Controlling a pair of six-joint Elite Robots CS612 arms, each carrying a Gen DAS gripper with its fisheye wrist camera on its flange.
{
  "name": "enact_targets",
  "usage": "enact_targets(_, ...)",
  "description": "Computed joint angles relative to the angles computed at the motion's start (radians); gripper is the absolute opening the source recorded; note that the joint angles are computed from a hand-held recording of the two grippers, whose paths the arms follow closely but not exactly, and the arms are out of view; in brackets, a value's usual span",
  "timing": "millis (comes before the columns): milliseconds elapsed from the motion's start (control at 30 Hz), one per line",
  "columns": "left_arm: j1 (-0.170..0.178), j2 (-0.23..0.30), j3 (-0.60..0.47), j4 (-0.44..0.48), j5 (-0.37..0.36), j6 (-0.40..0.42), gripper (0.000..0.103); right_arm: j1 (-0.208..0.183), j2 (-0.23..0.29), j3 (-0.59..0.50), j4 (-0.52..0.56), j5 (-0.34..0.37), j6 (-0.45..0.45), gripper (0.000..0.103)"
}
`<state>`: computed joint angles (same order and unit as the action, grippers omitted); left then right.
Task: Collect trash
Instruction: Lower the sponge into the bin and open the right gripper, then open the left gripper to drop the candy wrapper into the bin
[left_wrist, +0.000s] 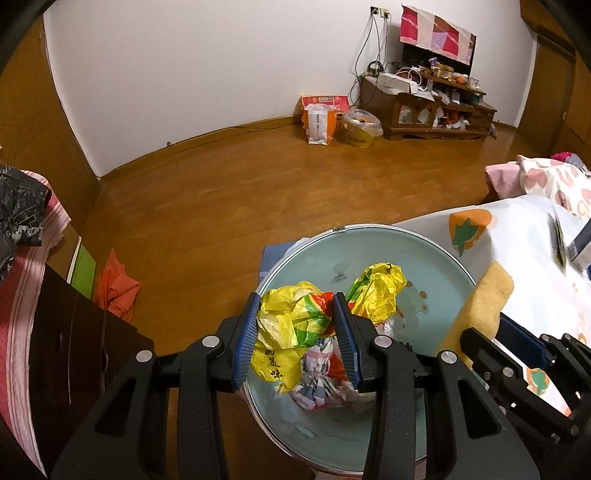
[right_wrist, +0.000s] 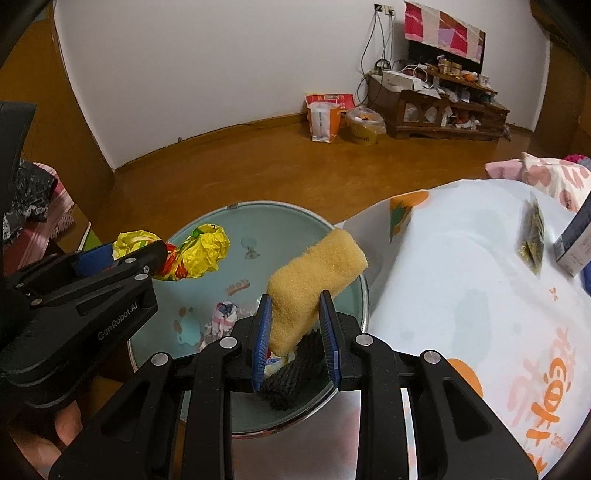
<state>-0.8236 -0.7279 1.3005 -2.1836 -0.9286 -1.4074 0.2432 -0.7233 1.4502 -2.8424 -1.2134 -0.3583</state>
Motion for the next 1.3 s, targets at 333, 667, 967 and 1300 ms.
enact_targets(333, 0.005, 0.008, 0.000, 0.008, -0.029, -0.003, 0.040, 0.004, 0.012, -0.020, 0.048, -0.005, -0.036, 0.027)
enact_targets(667, 0.003, 0.013, -0.004, 0.023, -0.048, -0.004, 0.040, 0.006, 0.012, -0.018, 0.071, -0.018, -0.076, 0.029)
enact_targets(967, 0.002, 0.010, -0.002, 0.032, -0.053, -0.008, 0.041, 0.002, 0.008, -0.018, 0.077, -0.009, -0.095, 0.038)
enact_targets(1300, 0.002, 0.014, -0.008, 0.024, -0.074, -0.003, 0.045, -0.016, -0.006, 0.009, -0.012, -0.008, -0.027, 0.049)
